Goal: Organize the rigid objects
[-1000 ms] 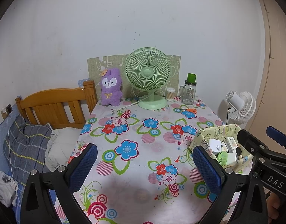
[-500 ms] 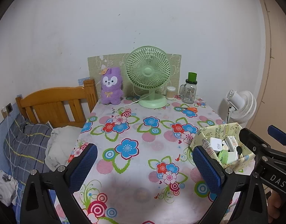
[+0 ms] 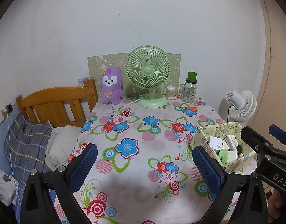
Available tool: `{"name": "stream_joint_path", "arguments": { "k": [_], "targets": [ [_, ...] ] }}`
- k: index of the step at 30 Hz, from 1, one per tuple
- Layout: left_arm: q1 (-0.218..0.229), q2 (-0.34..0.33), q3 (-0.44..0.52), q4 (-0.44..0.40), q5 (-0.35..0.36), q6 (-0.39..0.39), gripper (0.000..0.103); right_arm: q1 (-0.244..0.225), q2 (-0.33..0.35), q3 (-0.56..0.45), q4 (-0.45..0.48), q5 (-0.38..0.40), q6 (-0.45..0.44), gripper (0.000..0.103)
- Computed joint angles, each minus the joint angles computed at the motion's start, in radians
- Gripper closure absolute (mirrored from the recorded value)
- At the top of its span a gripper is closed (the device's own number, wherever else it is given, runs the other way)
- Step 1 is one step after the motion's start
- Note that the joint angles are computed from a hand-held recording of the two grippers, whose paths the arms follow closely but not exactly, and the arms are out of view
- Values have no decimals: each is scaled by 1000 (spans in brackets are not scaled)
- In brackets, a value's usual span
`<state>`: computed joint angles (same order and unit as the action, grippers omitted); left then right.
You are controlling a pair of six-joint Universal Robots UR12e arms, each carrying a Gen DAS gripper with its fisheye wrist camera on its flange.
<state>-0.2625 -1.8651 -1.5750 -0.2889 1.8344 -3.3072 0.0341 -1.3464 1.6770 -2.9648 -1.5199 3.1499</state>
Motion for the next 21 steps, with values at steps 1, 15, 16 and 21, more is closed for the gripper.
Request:
{"name": "stream_joint_path", "arguments": {
  "k": [1,15,16,21],
  "targets": [
    [0,0,0,-2,0,0,0,0,0,0,0,0,0,4],
    [3,5,-7,-8,-7,-6,0,-5,-5,5,10,28,13,4],
    [3,5,-7,-9,-7,-7,0,-4,-5,5,7,28,13,4],
    [-1,4,-10,-7,2,0,0,-6,-3,5,2,31,3,4]
  ]
}}
